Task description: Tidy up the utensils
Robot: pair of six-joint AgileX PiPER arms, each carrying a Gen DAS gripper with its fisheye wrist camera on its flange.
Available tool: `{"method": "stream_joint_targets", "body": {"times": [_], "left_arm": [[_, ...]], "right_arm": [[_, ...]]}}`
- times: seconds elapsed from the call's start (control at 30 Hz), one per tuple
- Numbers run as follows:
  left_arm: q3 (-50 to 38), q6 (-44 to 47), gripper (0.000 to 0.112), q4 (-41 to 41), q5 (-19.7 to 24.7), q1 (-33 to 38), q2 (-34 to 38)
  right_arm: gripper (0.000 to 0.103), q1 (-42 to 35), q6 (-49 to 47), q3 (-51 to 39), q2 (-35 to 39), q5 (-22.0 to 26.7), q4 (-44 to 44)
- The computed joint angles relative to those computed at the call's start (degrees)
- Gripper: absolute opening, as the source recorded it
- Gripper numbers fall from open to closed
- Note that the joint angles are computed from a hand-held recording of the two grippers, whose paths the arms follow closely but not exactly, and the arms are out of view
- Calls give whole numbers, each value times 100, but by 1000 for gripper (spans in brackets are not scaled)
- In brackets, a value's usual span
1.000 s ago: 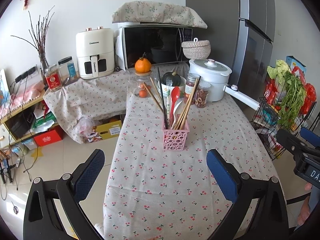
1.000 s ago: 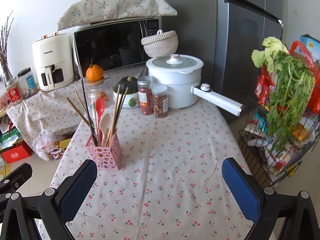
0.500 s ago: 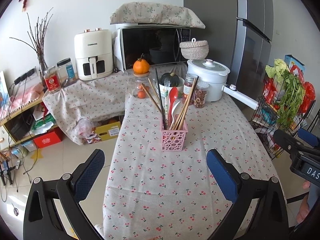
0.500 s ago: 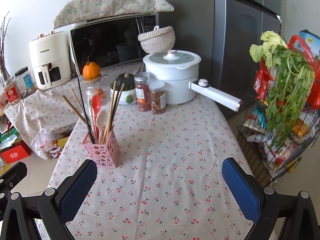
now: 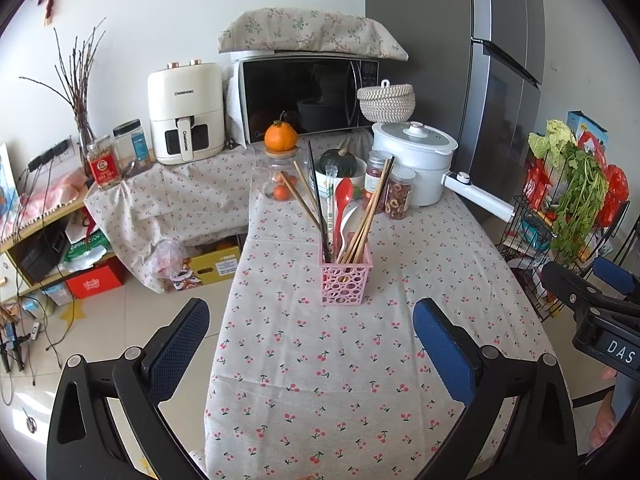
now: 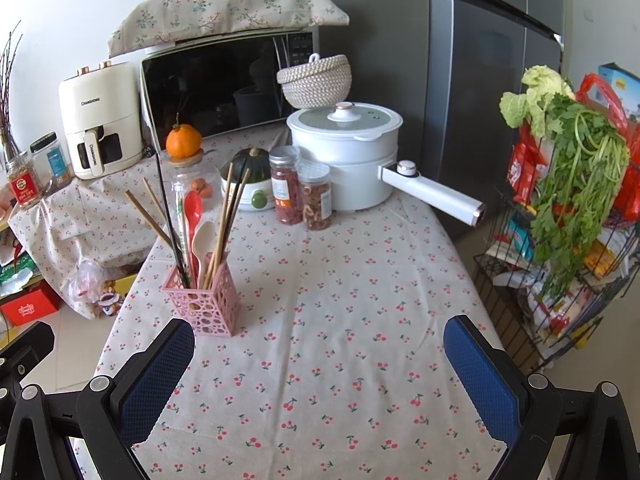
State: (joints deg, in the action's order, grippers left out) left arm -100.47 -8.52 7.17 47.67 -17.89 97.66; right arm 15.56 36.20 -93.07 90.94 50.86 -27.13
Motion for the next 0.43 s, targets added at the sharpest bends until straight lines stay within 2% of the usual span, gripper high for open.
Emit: {"method": "stream_joint_targets", "body": {"times": [0.33, 0.43], "left_arm": [[-146, 108, 103, -115, 108, -3, 162], [-96, 159, 103, -156, -12, 9, 215]], "right_arm": [[102, -42, -9, 46, -11, -31, 17], [102, -104, -25, 111, 6, -112, 47]]}}
